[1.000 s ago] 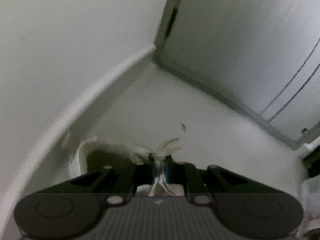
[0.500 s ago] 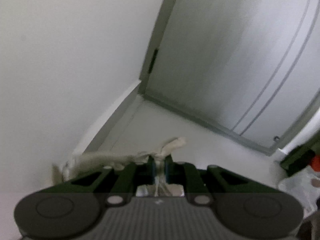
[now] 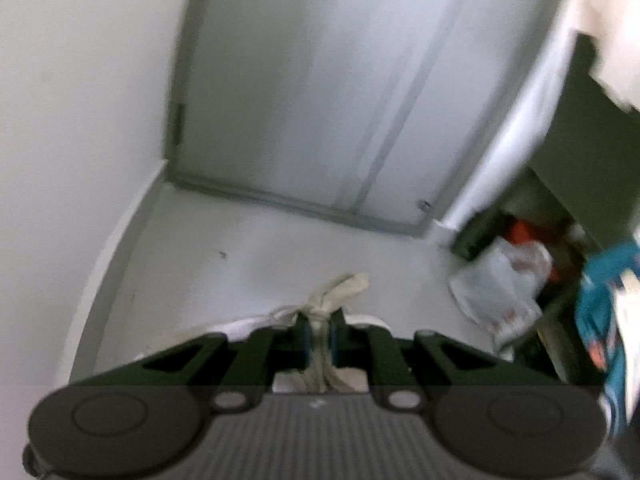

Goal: Organize scattered shoes
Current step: 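Lift the white sneaker with the left tool and carry it toward the graffiti sneaker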

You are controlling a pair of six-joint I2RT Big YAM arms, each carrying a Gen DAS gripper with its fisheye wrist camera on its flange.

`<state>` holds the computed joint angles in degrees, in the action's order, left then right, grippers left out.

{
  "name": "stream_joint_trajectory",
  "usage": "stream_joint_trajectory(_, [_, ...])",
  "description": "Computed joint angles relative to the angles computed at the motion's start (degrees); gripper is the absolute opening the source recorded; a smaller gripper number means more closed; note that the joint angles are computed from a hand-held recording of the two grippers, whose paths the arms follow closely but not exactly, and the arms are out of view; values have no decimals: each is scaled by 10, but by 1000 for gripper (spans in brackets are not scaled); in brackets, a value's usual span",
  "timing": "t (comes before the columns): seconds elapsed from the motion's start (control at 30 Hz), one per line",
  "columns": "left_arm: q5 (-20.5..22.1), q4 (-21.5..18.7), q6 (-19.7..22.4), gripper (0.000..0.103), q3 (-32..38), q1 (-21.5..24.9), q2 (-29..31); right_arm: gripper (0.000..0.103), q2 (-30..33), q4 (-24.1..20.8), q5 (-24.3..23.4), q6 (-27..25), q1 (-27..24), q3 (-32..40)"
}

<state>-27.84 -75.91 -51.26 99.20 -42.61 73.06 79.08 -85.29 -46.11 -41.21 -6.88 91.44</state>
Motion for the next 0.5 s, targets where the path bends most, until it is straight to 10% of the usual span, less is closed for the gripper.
stream_joint_trajectory(0.23, [79,-32,72,9,-11,-9,-15,95,-21,-76,-2,-114,11,-5])
stream_joint_trajectory(0.5, [77,-82,74,9,6,-42,-19,98,-33,-114,-6,-153,27,-12])
